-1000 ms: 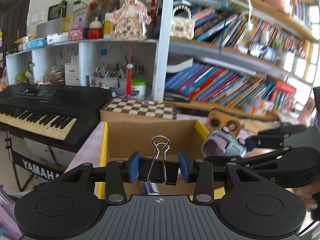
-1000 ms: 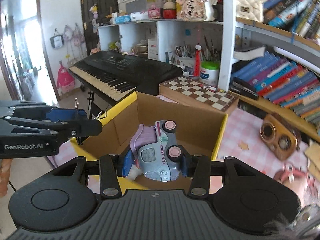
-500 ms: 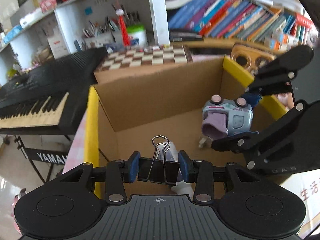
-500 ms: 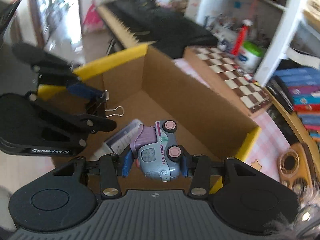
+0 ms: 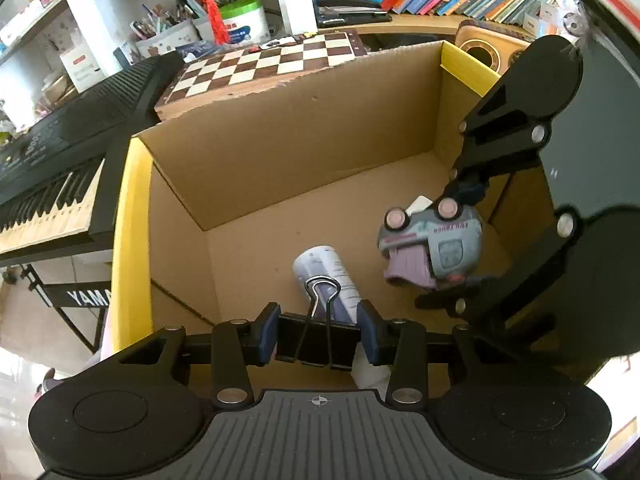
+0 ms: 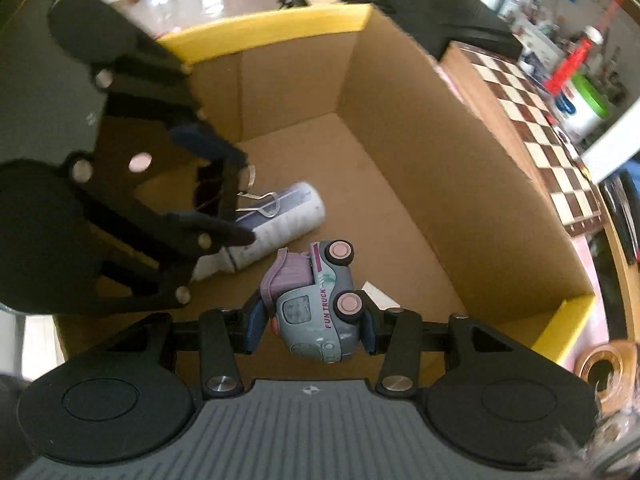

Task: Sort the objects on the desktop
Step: 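Open both grippers to drop the clip and truck into the yellow box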

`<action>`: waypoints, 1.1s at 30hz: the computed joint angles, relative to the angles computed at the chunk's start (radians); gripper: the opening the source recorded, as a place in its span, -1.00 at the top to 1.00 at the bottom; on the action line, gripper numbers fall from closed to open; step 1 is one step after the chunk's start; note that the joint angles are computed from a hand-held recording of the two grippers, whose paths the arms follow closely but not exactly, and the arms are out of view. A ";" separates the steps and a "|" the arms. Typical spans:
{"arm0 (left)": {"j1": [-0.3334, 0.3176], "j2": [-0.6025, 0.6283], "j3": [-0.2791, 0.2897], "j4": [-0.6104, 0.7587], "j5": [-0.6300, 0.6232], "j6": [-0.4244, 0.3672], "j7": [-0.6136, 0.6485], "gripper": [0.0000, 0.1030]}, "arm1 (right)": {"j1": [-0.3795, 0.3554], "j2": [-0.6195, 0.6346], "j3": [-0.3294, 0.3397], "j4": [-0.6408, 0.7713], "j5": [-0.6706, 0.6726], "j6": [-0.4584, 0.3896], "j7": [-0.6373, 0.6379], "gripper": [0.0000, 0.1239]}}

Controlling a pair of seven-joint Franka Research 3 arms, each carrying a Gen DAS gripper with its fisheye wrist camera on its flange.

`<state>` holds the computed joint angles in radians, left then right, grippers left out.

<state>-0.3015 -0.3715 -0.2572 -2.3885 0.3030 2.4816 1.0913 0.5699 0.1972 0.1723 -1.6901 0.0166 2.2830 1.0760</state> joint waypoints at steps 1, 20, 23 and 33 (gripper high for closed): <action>-0.001 -0.001 0.002 -0.004 -0.004 0.007 0.000 0.21 | 0.001 0.003 0.000 0.006 -0.002 -0.008 0.000 0.30; 0.063 -0.282 -0.082 -0.160 0.178 0.185 -0.238 -0.36 | -0.052 -0.310 0.036 -0.386 -0.089 0.466 0.290 0.19; 0.073 -0.333 -0.099 -0.182 0.202 0.211 -0.285 -0.43 | -0.094 -0.388 0.068 -0.463 -0.161 0.545 0.417 0.21; 0.063 -0.525 -0.144 -0.271 0.211 0.211 -0.439 -0.58 | -0.431 -0.693 0.336 -0.677 -0.344 0.666 0.954 0.20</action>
<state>-0.2386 -0.8967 -0.4010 -2.6600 0.5144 2.6930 0.6522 0.1385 -0.4958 0.5085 -2.3668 -0.3269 2.9492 2.0299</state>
